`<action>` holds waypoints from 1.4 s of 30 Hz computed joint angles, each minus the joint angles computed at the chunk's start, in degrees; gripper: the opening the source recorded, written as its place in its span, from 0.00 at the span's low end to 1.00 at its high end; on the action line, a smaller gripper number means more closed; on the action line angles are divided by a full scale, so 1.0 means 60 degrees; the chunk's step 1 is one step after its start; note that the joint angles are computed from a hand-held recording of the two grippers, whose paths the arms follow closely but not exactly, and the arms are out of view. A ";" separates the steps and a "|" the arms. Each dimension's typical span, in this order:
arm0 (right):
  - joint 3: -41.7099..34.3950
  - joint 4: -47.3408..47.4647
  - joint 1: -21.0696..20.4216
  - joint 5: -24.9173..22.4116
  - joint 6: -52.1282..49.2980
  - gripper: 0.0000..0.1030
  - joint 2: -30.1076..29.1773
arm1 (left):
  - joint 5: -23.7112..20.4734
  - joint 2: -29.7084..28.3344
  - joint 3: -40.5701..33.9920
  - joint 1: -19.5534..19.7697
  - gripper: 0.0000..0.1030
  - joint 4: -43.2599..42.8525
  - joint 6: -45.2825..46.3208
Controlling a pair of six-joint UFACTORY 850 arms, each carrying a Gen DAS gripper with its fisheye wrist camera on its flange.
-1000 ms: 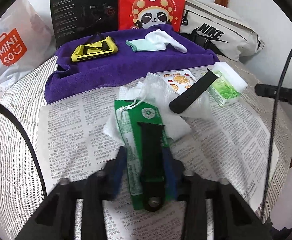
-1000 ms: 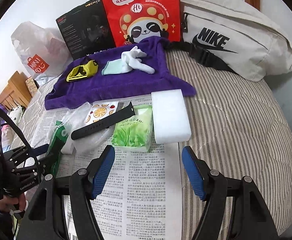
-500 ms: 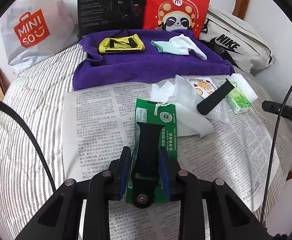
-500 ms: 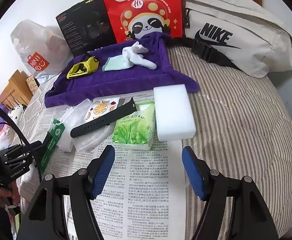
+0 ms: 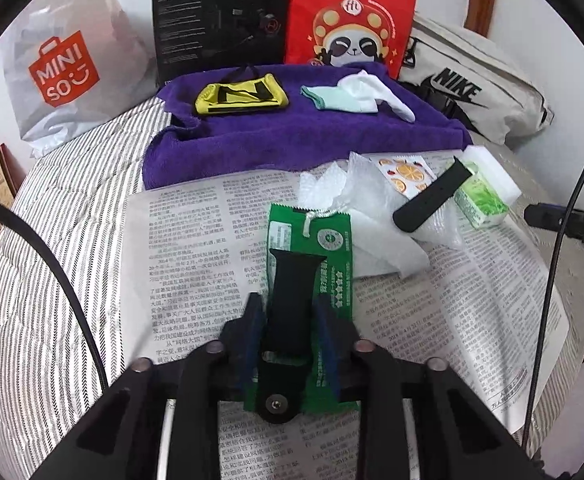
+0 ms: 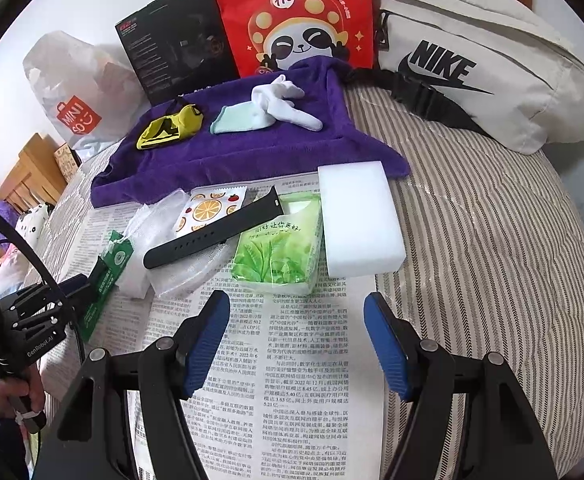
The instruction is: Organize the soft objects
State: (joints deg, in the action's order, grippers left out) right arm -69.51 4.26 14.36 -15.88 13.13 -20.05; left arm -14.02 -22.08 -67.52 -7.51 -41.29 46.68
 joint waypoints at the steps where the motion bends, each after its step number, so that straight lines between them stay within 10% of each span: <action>1: -0.0029 -0.0086 0.0011 -0.0030 0.0071 0.67 -0.0012 | -0.0063 -0.0010 -0.0028 0.0038 0.21 -0.0131 0.0062; 23: -0.0089 -0.0024 0.0196 0.0017 -0.0110 0.67 0.0077 | -0.1440 -0.0486 -0.0842 0.1064 0.20 -0.1062 0.0327; 42: -0.0253 0.0051 0.0181 -0.0169 -0.0206 0.67 -0.0191 | 0.0854 -0.0189 0.0040 0.0277 0.25 -0.1079 0.1146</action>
